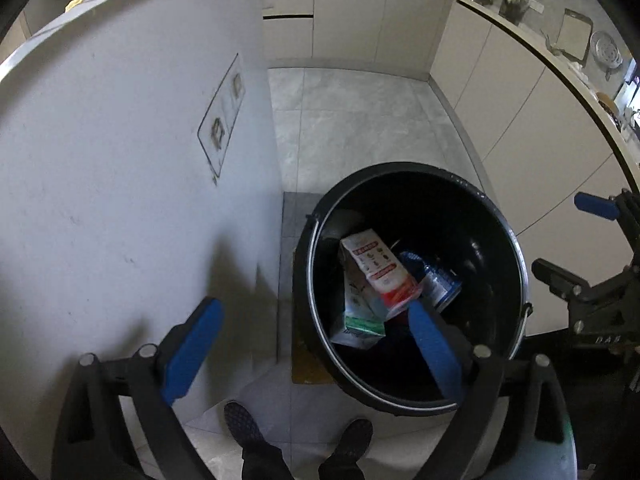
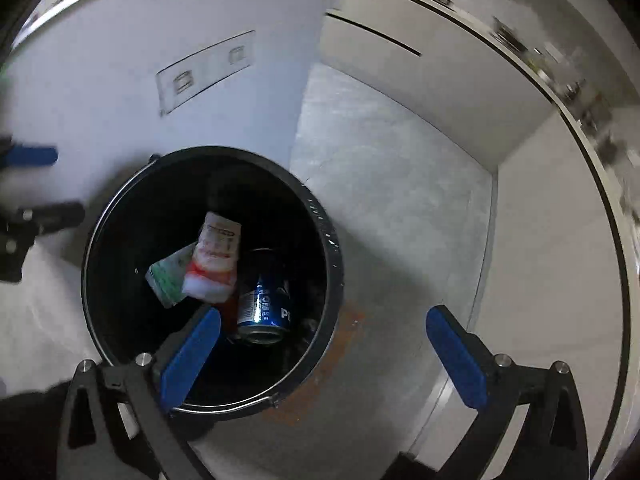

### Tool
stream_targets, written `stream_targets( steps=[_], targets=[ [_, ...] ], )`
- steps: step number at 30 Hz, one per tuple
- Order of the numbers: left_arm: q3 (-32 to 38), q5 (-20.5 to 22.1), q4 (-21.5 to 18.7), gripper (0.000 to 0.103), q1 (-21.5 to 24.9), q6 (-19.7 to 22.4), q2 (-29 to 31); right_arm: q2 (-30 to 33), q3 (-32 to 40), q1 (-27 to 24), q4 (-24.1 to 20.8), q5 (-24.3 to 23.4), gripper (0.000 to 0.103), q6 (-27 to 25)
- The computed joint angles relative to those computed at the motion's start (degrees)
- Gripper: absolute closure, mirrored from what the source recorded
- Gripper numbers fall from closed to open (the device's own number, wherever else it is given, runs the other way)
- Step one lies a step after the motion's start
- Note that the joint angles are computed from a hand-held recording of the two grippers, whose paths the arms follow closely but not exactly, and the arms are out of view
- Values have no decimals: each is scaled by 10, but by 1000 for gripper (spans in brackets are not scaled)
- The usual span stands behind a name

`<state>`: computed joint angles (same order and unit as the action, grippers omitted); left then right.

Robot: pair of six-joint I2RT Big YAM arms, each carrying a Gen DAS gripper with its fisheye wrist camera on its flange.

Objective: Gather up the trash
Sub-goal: 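Carry the packet and can over the black bin and open both tools, then move both tools back to the yellow cloth and blue paper cup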

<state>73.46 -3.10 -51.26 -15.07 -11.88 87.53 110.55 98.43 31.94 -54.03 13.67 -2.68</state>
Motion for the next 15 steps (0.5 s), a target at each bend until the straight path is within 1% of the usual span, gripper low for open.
stream_targets(
  steps=[1,3,8,10,12,15],
  targets=[
    [-2,-2,-2,7,-4,-4,-2,-3,-3,-2,-3,1,0,10],
    [10,1,-3,7,5,7,4,-7,-6,-1,-3,11,0,25],
    [20,2,-1,4,-1,4,-6,-25,-16,0,-8,9,0,84],
    [17,-4,6,3,-9,-2,-26,-41,-25,4,-9,17,0,110],
    [21,-7,5,2,-14,-3,-39,-58,-34,5,-1,18,0,133],
    [29,-22,4,1,-17,-9,-58,-77,-38,7,-1,24,0,163]
  ],
)
